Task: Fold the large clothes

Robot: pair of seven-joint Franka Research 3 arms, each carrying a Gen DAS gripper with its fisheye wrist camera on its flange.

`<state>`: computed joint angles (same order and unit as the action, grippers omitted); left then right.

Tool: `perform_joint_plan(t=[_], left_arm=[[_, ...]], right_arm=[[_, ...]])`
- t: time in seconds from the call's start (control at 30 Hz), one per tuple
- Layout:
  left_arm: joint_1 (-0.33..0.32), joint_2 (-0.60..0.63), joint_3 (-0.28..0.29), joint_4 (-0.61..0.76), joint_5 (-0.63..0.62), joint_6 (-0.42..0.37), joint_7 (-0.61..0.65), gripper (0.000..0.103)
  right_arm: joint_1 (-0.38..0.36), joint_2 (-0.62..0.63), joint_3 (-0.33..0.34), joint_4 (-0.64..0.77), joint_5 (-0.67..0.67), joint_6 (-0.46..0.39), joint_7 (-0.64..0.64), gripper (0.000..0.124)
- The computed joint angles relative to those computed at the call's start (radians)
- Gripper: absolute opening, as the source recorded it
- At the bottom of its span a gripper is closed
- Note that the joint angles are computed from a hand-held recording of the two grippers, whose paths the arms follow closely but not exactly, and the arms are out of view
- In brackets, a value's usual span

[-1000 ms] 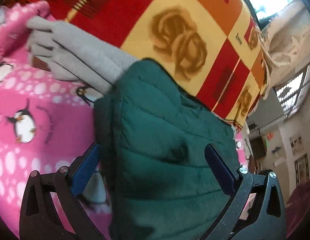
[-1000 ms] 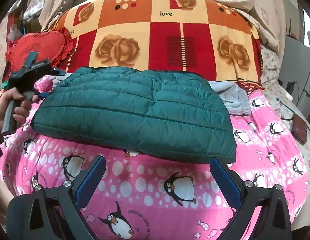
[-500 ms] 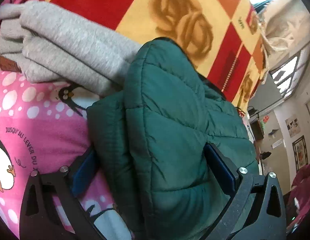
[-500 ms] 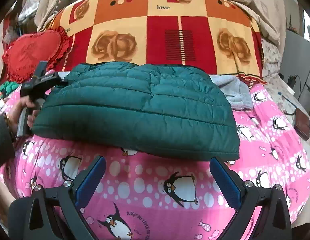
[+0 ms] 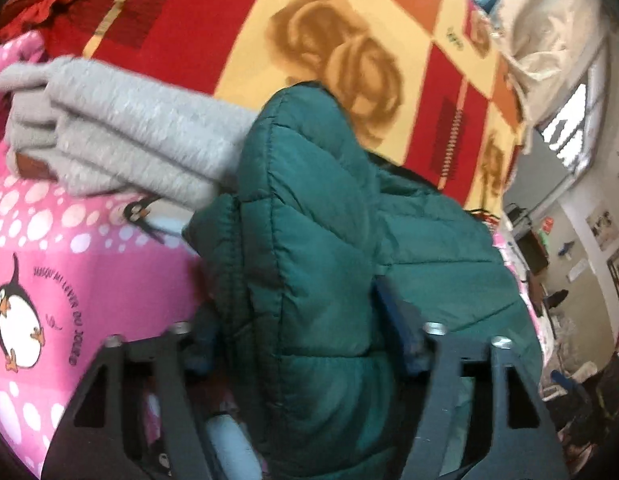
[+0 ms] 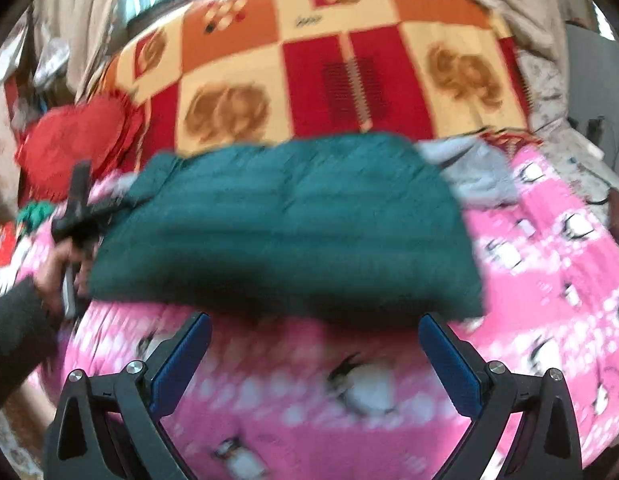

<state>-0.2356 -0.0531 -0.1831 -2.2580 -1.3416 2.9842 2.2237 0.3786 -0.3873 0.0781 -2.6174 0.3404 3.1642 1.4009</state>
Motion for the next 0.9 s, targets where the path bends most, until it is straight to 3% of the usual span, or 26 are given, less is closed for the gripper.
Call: perform_joint_plan(t=[0.07, 0.13, 0.2, 0.3, 0.37, 0.4, 0.47, 0.57, 0.8, 0.83, 0.87, 0.9], left_arm=[[0.005, -0.002, 0.005, -0.005, -0.004, -0.018, -0.012, 0.08], [0.008, 0.005, 0.004, -0.004, 0.017, -0.019, -0.039, 0.082], [0.008, 0.004, 0.001, -0.009, 0.022, -0.012, -0.041, 0.082], [0.006, 0.002, -0.002, -0.014, 0.047, 0.002, -0.062, 0.082], [0.003, 0.003, -0.003, -0.017, 0.06, 0.011, -0.074, 0.082], [0.002, 0.0, -0.002, -0.021, 0.062, 0.015, -0.076, 0.082], [-0.001, 0.001, -0.002, -0.021, 0.073, 0.021, -0.087, 0.082], [-0.006, 0.002, -0.003, -0.023, 0.096, 0.035, -0.106, 0.082], [-0.011, 0.012, -0.002, -0.031, 0.212, 0.056, -0.214, 0.085], [-0.011, 0.012, 0.0, -0.03, 0.208, 0.054, -0.211, 0.085], [-0.012, 0.012, 0.002, -0.03, 0.2, 0.051, -0.204, 0.085], [-0.012, 0.012, 0.001, -0.03, 0.201, 0.052, -0.205, 0.085]], right_arm=[[0.151, 0.026, -0.175, 0.062, 0.228, 0.012, -0.223, 0.103], [0.265, 0.096, -0.349, 0.187, 0.428, -0.051, -0.406, 0.103], [0.363, 0.202, -0.524, 0.336, 0.532, -0.213, -0.491, 0.103], [0.552, 0.356, -0.786, 0.503, 0.699, -0.381, -0.59, 0.103], [0.598, 0.464, -0.876, 0.599, 0.832, -0.497, -0.675, 0.103], [0.571, 0.536, -0.881, 0.662, 0.876, -0.582, -0.7, 0.103], [0.518, 0.624, -0.856, 0.741, 0.863, -0.651, -0.7, 0.103], [0.476, 0.731, -0.837, 0.816, 0.764, -0.661, -0.634, 0.103], [0.243, 0.782, -0.672, 0.872, 0.978, -0.86, -0.74, 0.103], [0.21, 0.784, -0.648, 0.881, 1.003, -0.906, -0.779, 0.101], [0.177, 0.785, -0.624, 0.886, 1.032, -0.95, -0.822, 0.084], [0.149, 0.778, -0.6, 0.878, 1.068, -0.98, -0.875, 0.076]])
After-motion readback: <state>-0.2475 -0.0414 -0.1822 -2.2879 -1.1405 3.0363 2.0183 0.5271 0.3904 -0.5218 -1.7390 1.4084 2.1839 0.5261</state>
